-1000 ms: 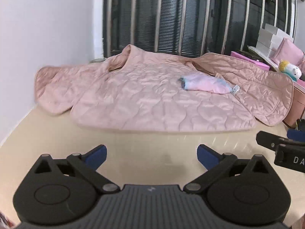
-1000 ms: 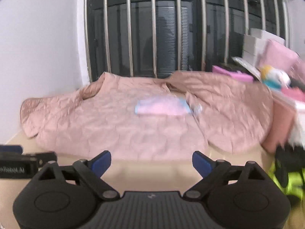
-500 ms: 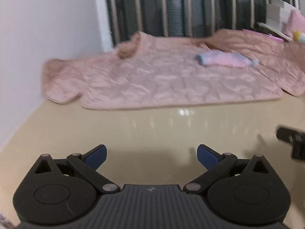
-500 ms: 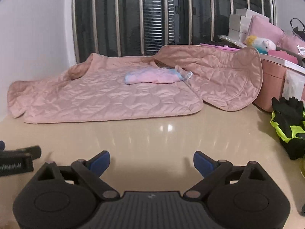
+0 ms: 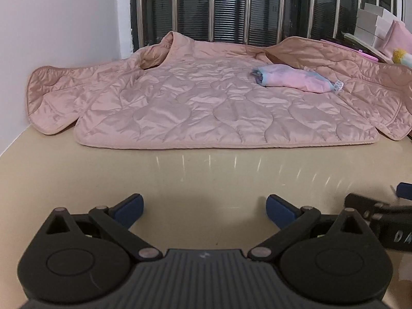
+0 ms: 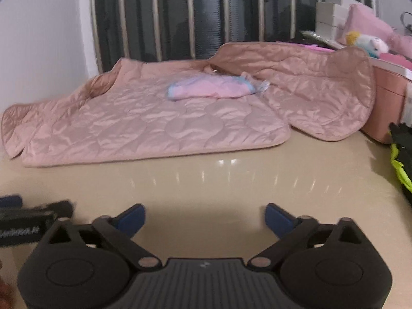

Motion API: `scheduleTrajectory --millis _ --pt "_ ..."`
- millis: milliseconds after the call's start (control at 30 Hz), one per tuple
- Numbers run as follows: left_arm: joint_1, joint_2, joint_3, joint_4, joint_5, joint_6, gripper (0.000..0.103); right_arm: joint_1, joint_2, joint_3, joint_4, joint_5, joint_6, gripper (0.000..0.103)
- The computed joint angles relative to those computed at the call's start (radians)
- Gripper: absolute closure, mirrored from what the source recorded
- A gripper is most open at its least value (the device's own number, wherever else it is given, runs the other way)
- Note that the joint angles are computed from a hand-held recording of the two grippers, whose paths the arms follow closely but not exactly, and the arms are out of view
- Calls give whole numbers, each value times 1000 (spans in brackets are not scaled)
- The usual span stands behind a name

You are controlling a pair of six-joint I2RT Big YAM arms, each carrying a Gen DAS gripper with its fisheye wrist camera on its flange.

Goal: Fold clothes

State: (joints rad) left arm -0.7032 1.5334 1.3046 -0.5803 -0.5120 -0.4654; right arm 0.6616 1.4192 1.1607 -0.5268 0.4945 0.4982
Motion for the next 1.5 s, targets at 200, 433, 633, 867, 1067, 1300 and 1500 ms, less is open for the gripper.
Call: scheduleTrajectory --millis 200,433,633,867,1067,1300,1500 --pt "1 6 10 -7 5 4 1 -3 38 46 -23 -10 -37 0" --pt "-3 3 3 1 -4 -2 1 -2 35 41 -17 -5 -29 0" --pt "-6 1 0 3 -6 -6 1 -3 35 42 -20 1 -26 0" --pt "-6 1 1 2 -6 -6 1 -3 34 40 -18 1 -27 0" --pt "-6 2 2 0 -7 -6 1 -3 36 41 -18 2 -26 0" --pt "-7 3 4 -2 -8 -9 1 -2 37 41 -18 3 -25 0" --pt "-6 3 3 -2 -7 -8 1 -3 36 40 -17 2 -26 0"
